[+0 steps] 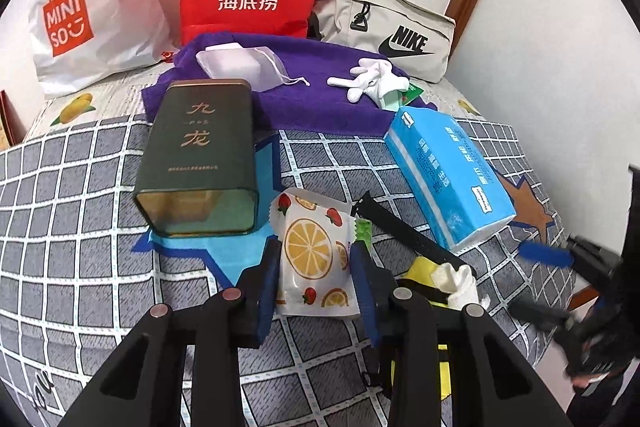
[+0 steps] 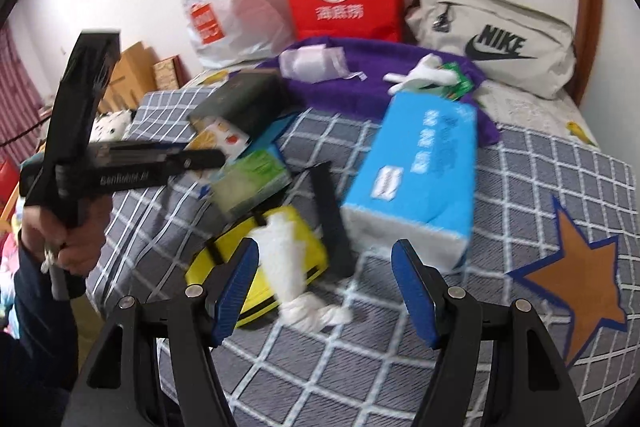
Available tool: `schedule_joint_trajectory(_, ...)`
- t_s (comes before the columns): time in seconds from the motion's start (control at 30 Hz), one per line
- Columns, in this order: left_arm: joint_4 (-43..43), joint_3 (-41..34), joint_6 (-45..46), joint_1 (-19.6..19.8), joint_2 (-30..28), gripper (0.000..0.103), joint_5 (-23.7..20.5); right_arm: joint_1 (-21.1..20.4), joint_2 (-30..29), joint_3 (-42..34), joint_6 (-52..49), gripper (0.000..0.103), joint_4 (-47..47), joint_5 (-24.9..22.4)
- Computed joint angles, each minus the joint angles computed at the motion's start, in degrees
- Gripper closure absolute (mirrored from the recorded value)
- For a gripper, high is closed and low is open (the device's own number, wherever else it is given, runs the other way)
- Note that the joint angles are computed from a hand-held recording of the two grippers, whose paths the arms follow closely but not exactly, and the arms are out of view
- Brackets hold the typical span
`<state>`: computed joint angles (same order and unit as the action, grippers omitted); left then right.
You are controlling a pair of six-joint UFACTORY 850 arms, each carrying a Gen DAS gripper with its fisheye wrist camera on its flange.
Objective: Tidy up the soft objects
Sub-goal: 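Grasp the crumpled white tissue with the right tool while the left tool holds the packet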
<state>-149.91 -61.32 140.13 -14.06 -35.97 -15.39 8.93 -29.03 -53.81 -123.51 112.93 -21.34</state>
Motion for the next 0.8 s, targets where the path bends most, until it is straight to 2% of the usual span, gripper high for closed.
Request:
schedule_joint_trajectory(0.13,-0.69,1.14,0.53,0.05,0.53,0.070,-0.69,1.64,-1.43,-0.35,0.71,0.035,-1.81,1.63)
schedule_joint_trajectory(0.23,-0.41,2.07,-0.18,0.39,0.95,0.070,-1.83,2.47,-2.58,-0.75,-1.50,0.036,0.62,2.73)
schedule_joint_trajectory(0.33,-0.20,2.55,-0.76,0.63,1.02,0.070,-2.41,2.64,-3.67,-1.13,-2.81,0.050,2.71,1.83)
schedule_joint_trajectory(0.43,1.24,2.63,-2.46,0.79,0.84,0.070,-2.81,2.75,-5.18,-2.33,0.46,0.072,-0.74,1.63)
schedule_joint_trajectory(0.5,1.76,2.83,-3.17,0.84,0.84,0.070,-3.16,2.89,-5.32,-2.27,-0.96,0.082,0.72,2.25)
schedule_joint_trajectory(0.57,2.28,3.04,-3.76,0.92,0.86,0.070,-3.73,2.52,-4.87,-1.88,-1.58,0.087,1.31,1.53)
schedule_joint_trajectory(0.8,3.16,3.58,-4.94,1.32,0.88,0.070,-4.63,1.64,-2.09,0.10,-8.11,0.088,8.12,2.00)
